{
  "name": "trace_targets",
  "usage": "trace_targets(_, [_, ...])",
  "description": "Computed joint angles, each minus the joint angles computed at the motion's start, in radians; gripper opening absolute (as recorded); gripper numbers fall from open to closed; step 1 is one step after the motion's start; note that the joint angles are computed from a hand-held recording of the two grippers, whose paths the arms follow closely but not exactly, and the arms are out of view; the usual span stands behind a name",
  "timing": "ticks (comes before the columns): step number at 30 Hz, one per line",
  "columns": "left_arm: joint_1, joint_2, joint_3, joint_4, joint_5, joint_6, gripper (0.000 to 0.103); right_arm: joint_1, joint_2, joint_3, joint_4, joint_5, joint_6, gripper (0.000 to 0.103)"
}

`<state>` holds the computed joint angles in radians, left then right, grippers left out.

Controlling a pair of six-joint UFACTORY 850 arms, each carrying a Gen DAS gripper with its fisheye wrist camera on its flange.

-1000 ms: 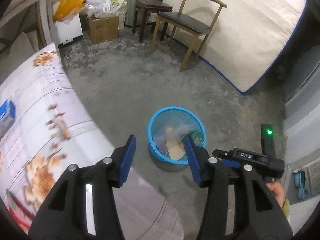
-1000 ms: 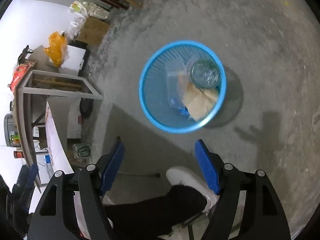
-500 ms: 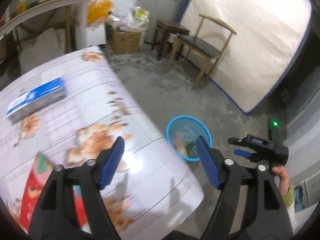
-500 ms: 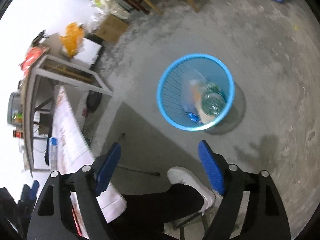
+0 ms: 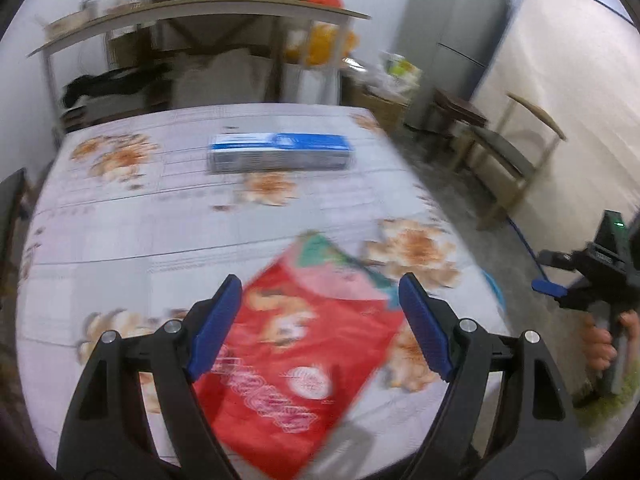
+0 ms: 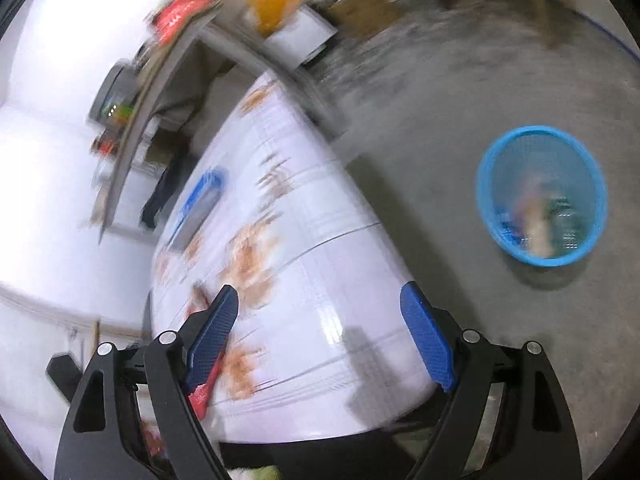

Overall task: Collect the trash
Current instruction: 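Move both tools back to the table toward the red bag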

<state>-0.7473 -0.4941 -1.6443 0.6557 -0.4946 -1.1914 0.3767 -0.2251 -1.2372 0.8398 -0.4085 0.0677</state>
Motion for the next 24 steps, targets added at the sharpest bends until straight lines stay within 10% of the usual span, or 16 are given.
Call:
trace_targets(5, [0.024, -0.024, 0.007, 0.098, -0.157, -0.082, 0.055, 0.09, -0.148, -0.162, 0.097, -0.152, -0.118, 0.081])
trace_targets(11, [0.077, -0.002, 0.088, -0.114, -0.058, 0.057, 0.031, 0.181, -0.268, -0.297, -0.019, -0.257, -0.009, 0.081])
trace_targets(24, [0.007, 0.025, 0.151, -0.382, 0.019, 0.401, 0.029, 0.217, -0.311, -0.356, -0.055, -0.2, 0.073, 0.082])
